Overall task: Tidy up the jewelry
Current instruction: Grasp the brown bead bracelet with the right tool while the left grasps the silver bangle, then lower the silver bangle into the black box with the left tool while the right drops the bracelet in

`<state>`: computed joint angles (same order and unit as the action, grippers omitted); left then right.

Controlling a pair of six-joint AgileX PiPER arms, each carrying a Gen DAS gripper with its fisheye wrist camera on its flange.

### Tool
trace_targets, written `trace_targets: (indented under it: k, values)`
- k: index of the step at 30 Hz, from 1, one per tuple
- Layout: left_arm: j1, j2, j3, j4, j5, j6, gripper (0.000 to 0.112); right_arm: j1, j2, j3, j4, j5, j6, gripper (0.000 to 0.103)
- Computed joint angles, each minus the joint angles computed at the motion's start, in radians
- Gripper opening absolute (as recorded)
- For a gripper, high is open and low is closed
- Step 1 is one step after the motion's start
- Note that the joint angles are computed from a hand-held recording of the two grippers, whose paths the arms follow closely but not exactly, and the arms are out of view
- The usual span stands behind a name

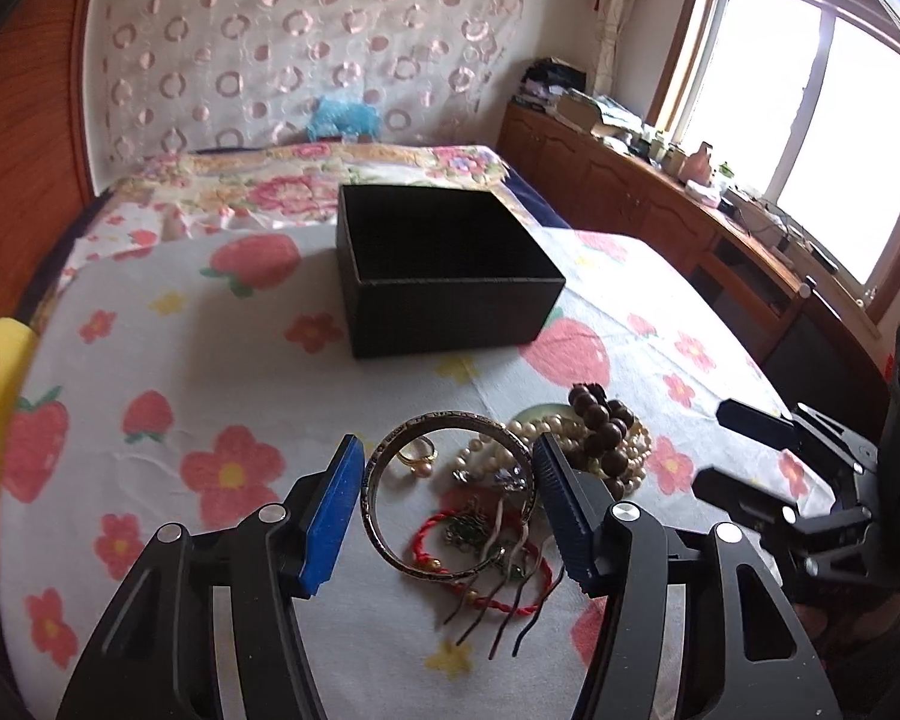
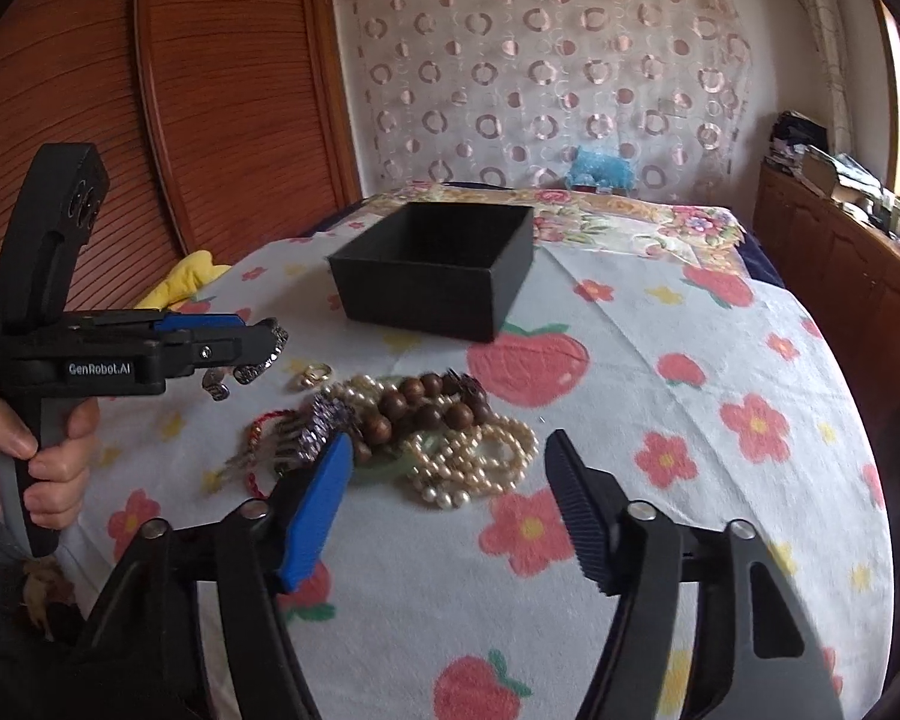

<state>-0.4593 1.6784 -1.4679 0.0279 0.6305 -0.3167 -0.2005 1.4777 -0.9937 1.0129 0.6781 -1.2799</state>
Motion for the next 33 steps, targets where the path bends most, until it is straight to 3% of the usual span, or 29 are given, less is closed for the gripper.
trace_targets:
  k: [8,16,22,33]
  values:
    - [-0.019,-0.035,0.042,0.059,-0.020,-0.051,0.056,0.113,0.138,-0.194,-0.152,0.040,0.193,0.046]
    - [-0.022,-0.055,0.078,0.078,-0.041,-0.072,0.056,0.195,0.210,-0.262,-0.326,-0.006,0.375,0.042]
    - [-0.018,-0.061,0.083,0.075,-0.041,-0.067,0.056,0.170,0.224,-0.272,-0.320,0.014,0.345,0.015]
    - [-0.021,-0.059,0.051,0.101,-0.024,-0.079,0.056,0.081,0.143,-0.327,-0.239,0.080,0.256,0.015]
